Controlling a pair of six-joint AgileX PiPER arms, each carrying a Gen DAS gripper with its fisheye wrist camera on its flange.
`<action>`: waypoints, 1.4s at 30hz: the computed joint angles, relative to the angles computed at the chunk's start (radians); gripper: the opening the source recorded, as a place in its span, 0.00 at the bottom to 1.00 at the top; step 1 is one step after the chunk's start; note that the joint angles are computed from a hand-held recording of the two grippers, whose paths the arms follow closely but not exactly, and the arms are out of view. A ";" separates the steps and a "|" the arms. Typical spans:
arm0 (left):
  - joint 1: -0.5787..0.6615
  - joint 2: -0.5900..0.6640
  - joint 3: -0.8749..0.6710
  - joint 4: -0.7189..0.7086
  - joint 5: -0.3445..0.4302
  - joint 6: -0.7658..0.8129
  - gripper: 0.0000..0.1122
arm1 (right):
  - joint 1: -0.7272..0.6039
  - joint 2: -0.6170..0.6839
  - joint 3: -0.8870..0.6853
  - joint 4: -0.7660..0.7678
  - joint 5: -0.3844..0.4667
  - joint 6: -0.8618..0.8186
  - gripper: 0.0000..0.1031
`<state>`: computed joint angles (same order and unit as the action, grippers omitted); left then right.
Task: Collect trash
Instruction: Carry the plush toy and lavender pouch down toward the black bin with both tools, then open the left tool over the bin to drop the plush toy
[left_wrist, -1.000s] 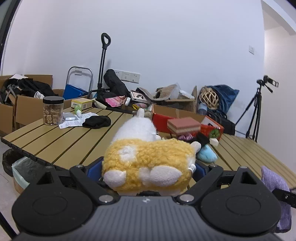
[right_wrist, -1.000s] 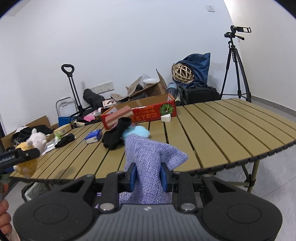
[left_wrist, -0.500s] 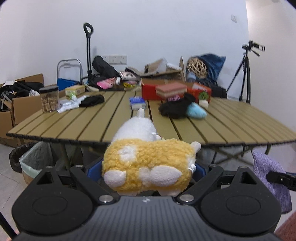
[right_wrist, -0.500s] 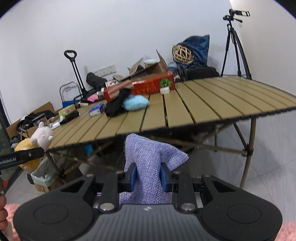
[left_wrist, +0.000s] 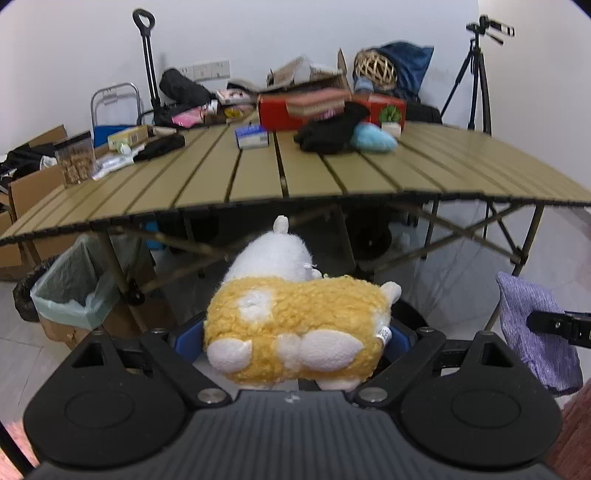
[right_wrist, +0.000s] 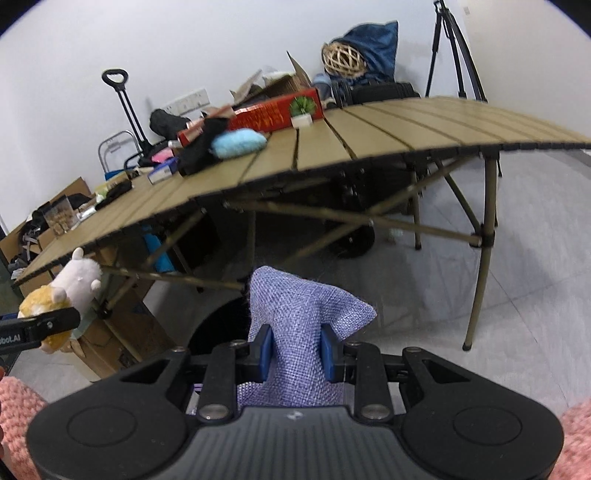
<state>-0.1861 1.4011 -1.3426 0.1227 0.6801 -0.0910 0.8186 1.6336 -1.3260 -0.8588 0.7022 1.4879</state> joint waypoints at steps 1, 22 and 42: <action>-0.002 0.008 0.001 0.001 0.008 0.000 0.83 | -0.007 0.002 0.007 0.006 -0.010 -0.001 0.25; -0.038 0.286 -0.145 -0.004 0.161 0.021 0.83 | -0.125 0.120 -0.016 0.097 -0.069 -0.096 0.25; -0.093 0.653 -0.569 -0.054 0.353 -0.001 0.83 | -0.206 0.263 -0.159 0.193 -0.007 -0.199 0.25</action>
